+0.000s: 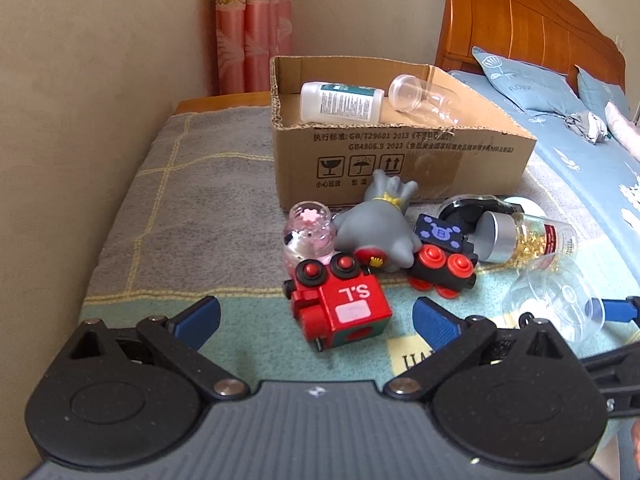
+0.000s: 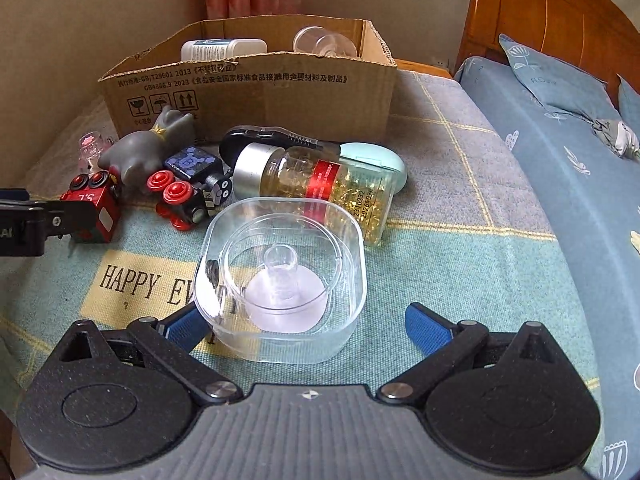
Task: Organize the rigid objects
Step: 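Grasp the red S.L toy train with the left gripper while the right gripper approaches the square clear container, then close the right gripper on the square clear container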
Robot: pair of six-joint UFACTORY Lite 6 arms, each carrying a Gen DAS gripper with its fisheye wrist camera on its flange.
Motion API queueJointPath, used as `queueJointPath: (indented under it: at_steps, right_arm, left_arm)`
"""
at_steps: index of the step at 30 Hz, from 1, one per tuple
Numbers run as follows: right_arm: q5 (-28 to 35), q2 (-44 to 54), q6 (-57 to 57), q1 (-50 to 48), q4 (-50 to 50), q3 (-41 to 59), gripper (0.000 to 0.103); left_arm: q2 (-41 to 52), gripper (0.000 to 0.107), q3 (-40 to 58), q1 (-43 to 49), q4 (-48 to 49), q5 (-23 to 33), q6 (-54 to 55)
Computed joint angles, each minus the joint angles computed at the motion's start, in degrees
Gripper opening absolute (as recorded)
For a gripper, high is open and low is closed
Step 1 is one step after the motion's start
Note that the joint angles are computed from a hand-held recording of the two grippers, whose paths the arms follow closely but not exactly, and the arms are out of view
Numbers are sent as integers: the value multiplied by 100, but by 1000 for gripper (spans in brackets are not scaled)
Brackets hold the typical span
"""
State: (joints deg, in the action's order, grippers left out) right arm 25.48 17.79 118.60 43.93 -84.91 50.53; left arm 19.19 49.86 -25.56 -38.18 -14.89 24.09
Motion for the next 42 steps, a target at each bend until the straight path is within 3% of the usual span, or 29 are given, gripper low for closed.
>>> queueJointPath:
  at_steps: [4,8,11,14,17,31,35,42]
  right_arm:
    - [-33,-13,38,-30,-87,-23,103]
    - [-52,-27,80,-41,-160,-44,103]
    - [-54,-34,104,-43,-184,-58,103]
    - [-26,-42,245,-24,-309,-96,103]
    - [6,-58,376,-2,-431,-138,103]
    - [51,-116,837,23,-933,-315,103]
    - [-206,-122,-106,-141,-175,-105,103]
    - [-296,-93,-757,-181,313,178,103]
  left_arm:
    - [397,98,402,-64,-860,66,777]
    - [536,77,530,19,-572,227,421]
    - [565,71,523,69,-51,256,-136]
    - [561,57,512,98,475,281,-611]
    - [474,54,433,102,664,308,-685]
    - [-700,53,-991,24,1111,168,-802]
    - [-557,67,-910,34,1162,38,-854]
    - [-318,67,-714,96,1358,-31,-951]
